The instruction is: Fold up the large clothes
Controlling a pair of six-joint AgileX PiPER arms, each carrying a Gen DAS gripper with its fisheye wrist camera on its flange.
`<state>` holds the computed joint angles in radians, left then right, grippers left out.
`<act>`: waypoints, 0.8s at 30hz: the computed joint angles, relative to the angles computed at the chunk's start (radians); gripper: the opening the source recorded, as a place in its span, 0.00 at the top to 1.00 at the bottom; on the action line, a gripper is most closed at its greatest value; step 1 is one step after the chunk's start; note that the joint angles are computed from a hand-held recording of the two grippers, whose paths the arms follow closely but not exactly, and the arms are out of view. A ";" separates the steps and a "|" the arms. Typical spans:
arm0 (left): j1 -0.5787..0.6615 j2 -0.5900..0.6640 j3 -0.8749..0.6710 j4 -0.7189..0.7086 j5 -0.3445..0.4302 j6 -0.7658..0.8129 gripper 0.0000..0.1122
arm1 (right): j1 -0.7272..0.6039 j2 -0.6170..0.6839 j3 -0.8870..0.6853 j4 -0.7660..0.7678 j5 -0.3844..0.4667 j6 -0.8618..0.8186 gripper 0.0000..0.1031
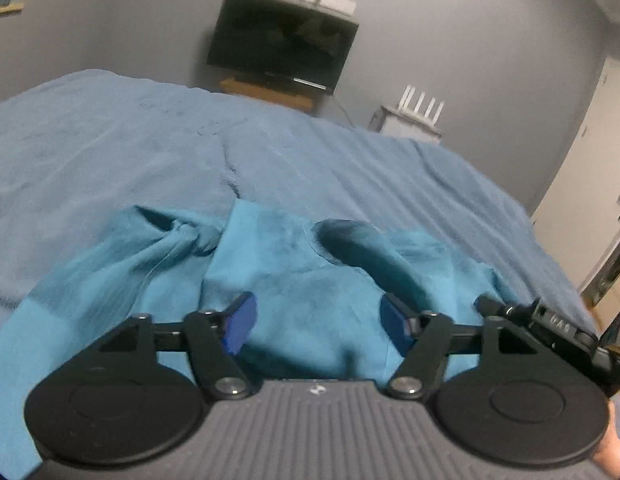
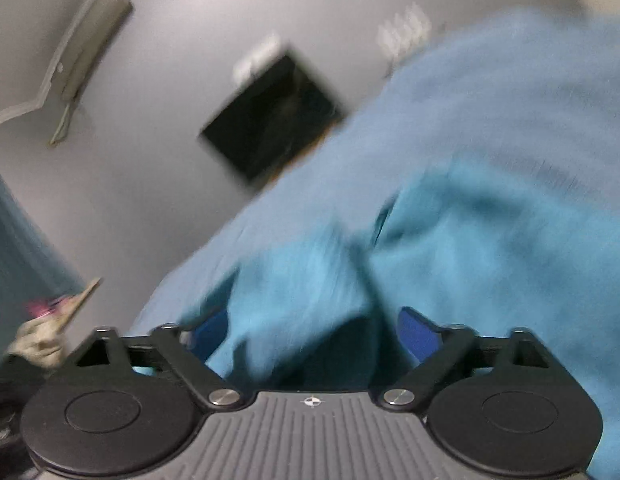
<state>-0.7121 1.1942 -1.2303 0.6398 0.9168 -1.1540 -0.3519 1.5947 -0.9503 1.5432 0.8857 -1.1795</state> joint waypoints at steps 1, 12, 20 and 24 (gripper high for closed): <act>0.026 0.037 -0.026 -0.015 -0.001 0.014 0.39 | -0.003 0.033 -0.028 -0.032 0.036 0.037 0.50; -0.001 0.336 -0.240 0.006 0.076 0.253 0.39 | -0.018 0.045 -0.127 -0.380 -0.026 0.405 0.93; 0.039 0.417 -0.133 0.054 -0.012 0.266 0.35 | 0.138 -0.092 -0.011 -0.234 -0.371 0.180 0.44; 0.054 0.405 -0.093 0.062 -0.054 0.234 0.32 | 0.197 -0.095 0.026 0.074 -0.437 -0.220 0.45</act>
